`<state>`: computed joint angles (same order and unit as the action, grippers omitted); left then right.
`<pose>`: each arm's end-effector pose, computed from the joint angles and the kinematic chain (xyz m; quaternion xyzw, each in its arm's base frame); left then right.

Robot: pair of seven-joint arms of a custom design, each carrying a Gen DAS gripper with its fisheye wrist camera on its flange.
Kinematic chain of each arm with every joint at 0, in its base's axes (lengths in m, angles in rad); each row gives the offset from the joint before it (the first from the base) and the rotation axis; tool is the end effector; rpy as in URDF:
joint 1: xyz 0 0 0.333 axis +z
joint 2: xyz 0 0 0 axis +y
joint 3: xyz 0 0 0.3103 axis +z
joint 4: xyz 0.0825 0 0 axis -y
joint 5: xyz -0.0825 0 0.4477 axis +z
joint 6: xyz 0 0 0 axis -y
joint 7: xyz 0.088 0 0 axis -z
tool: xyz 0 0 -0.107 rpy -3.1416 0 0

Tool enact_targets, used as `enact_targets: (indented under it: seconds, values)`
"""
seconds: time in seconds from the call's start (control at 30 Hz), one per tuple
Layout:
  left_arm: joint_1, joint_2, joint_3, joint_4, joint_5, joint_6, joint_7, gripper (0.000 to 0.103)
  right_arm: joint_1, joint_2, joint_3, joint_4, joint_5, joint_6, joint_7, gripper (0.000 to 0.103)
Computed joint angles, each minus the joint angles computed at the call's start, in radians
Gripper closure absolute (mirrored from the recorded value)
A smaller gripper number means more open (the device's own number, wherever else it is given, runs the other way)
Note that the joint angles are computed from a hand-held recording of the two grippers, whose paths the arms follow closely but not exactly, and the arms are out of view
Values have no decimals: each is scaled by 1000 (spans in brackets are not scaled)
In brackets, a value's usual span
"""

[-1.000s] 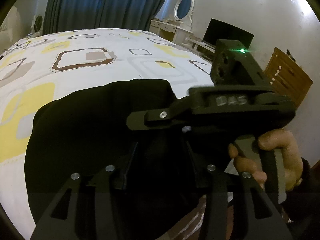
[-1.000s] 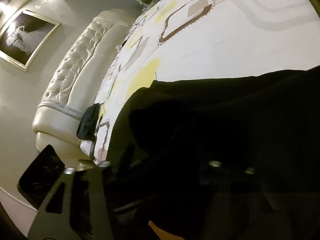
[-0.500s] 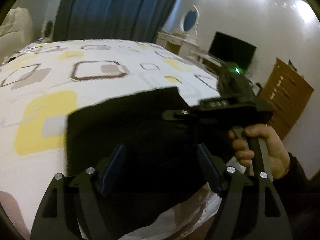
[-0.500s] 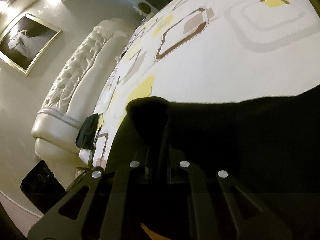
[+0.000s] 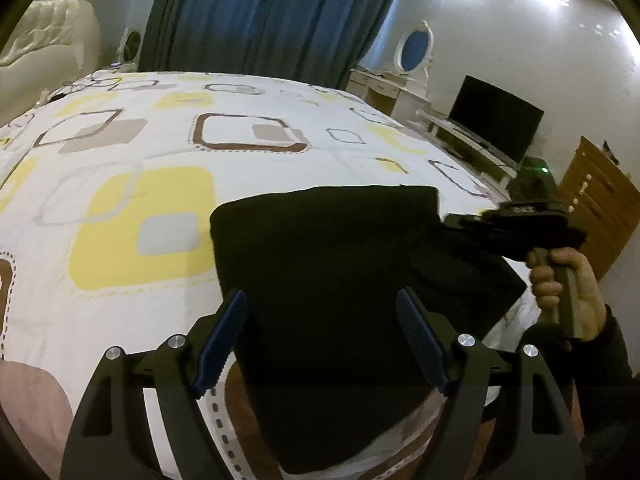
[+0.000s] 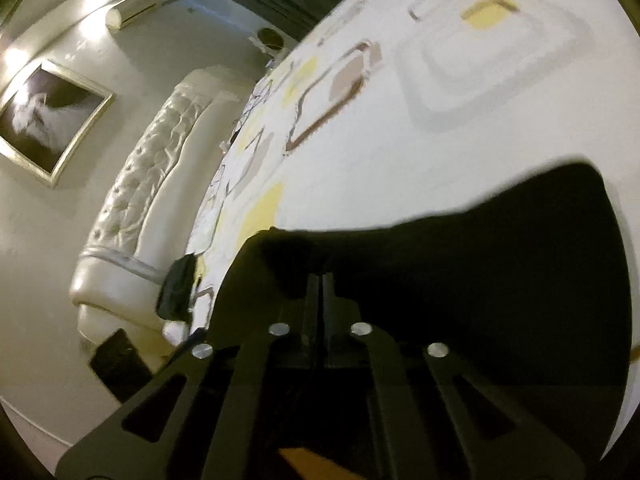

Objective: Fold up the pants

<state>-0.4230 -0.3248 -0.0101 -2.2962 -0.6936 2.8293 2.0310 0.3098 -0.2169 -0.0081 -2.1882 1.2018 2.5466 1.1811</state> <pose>0.5195 -0.2048 0.5406 -0.5204 0.7238 -0.4365 0.1216 0.5642 0.1628 0.5057 -0.5625 0.6616 0.1231 0.4804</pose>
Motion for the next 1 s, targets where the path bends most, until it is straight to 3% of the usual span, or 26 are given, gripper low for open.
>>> enact_targets:
  seconds: [0.03, 0.07, 0.23, 0.4, 0.57, 0.9, 0.93, 0.97, 1.0]
  values:
    - [1, 2, 1, -1, -2, 3, -1, 26, -3, -13, -1, -17, -4, -5, 27, 58]
    - [5, 2, -2, -6, 2, 3, -8, 26, -3, -25, -2, -30, -1, 0, 31, 42]
    - [13, 2, 0, -20, -5, 5, -27, 26, 0, -68, -1, -67, -63, -22, 82, 38]
    - [-2, 10, 20, -19, -67, -3, 10, 26, 9, -63, -3, -62, -137, -102, 130, 38]
    - [5, 13, 17, -16, -108, -7, 37, 26, 20, -37, -26, -45, -29, -195, 85, 38]
    - [21, 5, 7, -23, -120, -7, 36, 26, -8, 91, 9, 70, 28, -317, 50, 40]
    - [22, 5, 6, -21, -119, -8, 34, 26, -12, 95, 14, 75, 22, -318, 58, 51]
    - [22, 5, 5, -21, -120, -9, 33, 26, -14, 101, 19, 84, 19, -319, 60, 71]
    - [23, 4, 5, -22, -120, -8, 31, 26, -17, 107, 23, 90, 7, -327, 57, 80]
